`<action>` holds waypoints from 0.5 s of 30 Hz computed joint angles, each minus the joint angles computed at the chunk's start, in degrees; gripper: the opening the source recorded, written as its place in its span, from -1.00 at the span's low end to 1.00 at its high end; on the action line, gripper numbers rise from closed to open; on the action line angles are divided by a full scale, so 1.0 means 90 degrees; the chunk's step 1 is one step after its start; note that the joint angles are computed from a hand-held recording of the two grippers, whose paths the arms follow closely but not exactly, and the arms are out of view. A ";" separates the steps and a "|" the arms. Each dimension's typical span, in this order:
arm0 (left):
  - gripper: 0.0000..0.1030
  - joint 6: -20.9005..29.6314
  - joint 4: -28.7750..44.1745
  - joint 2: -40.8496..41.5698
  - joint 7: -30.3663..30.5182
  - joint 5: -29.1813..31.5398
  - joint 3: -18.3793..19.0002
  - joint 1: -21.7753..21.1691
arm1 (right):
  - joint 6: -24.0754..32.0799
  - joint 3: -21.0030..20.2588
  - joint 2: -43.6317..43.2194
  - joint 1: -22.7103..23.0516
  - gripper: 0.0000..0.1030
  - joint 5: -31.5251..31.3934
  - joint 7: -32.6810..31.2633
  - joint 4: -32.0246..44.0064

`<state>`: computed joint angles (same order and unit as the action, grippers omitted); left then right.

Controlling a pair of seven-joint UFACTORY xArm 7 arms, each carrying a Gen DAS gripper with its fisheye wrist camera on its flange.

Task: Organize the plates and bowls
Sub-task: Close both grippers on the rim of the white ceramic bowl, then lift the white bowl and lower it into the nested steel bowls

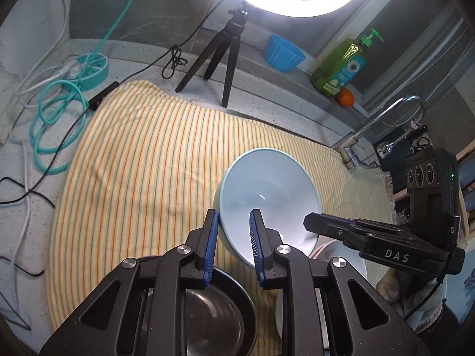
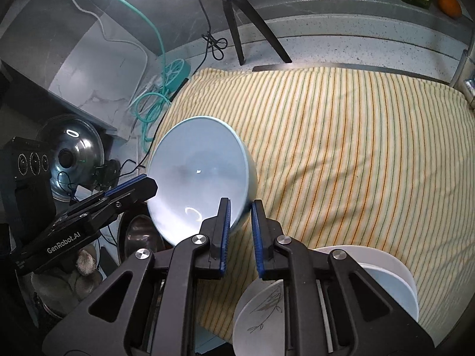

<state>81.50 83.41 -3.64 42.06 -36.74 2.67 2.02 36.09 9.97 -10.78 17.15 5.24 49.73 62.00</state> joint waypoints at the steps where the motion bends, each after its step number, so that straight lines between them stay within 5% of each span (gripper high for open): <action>1: -0.62 0.0044 0.0001 -0.0038 0.0028 -0.0040 0.0032 0.0025 | 0.0048 0.0038 -0.0030 0.0004 -0.72 -0.0079 0.0035 0.0065; 15: -0.62 0.0727 0.0114 -0.0304 0.0390 -0.0378 0.0536 0.0535 | 0.0267 0.0440 0.0201 0.0371 -0.71 -0.0708 0.0589 0.0819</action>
